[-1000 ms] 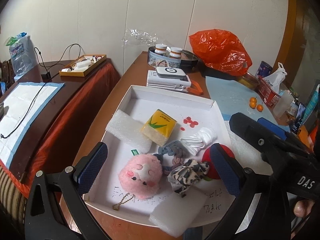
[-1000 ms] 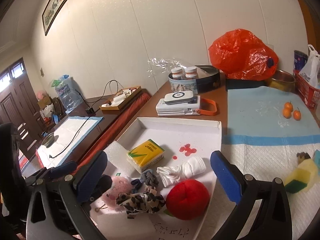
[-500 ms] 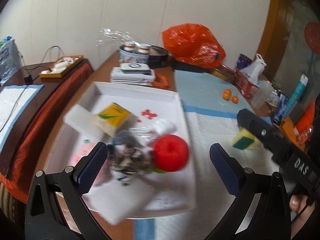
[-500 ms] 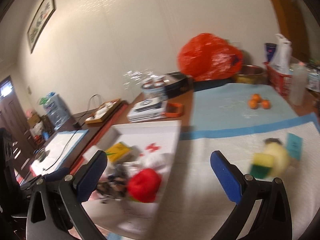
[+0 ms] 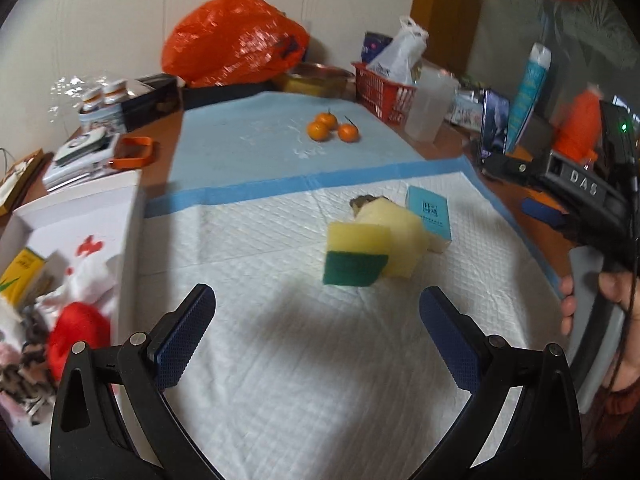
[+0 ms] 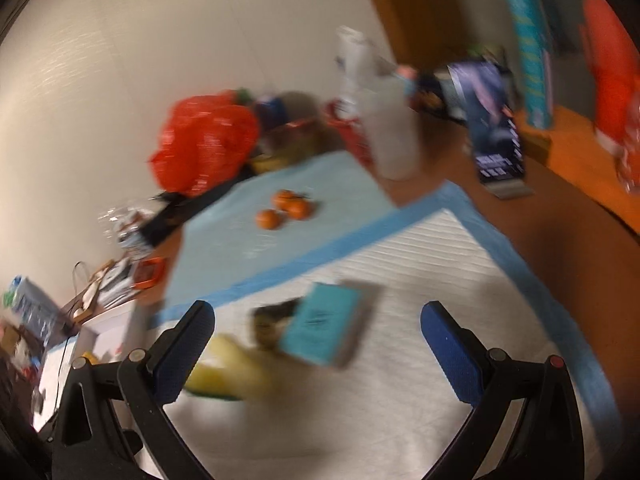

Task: Organize soft objects
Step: 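Grasp the yellow-green sponge with the left tool while the right tool grasps the teal tissue pack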

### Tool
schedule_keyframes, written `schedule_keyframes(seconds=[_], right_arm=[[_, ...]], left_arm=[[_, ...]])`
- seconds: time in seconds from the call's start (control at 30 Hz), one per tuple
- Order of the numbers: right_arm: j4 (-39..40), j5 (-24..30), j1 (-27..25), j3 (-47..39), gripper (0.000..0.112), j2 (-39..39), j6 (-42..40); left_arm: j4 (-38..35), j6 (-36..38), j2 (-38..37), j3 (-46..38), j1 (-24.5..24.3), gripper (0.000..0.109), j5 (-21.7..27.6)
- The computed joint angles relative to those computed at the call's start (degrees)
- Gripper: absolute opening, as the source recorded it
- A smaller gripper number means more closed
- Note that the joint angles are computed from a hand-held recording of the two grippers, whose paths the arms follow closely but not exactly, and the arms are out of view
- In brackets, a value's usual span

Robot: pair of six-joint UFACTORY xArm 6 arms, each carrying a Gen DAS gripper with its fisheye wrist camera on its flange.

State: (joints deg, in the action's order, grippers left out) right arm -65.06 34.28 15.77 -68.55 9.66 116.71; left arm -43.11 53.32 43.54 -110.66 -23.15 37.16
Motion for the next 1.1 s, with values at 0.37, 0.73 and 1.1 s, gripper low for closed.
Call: schedule_keyframes(seconds=[0.37, 0.73, 1.1], right_arm=[[3.9, -9.5, -5.6, 0.8, 0.103, 2.9, -6.1], [22.4, -3.4, -3.6, -13.5, 0.066, 16.1, -31.1], [7.1, -12.2, -5.5, -0.3, 0.059, 4.4, -9.5]], left_arm=[[12.4, -15.0, 14.6, -19.8, -2.9, 0.087, 2.3], [7.0, -11.7, 13.2, -17.6, -2.3, 0.041, 2.6], [-5.3, -4.7, 2.4, -4.1, -0.3, 0.041, -2.3]])
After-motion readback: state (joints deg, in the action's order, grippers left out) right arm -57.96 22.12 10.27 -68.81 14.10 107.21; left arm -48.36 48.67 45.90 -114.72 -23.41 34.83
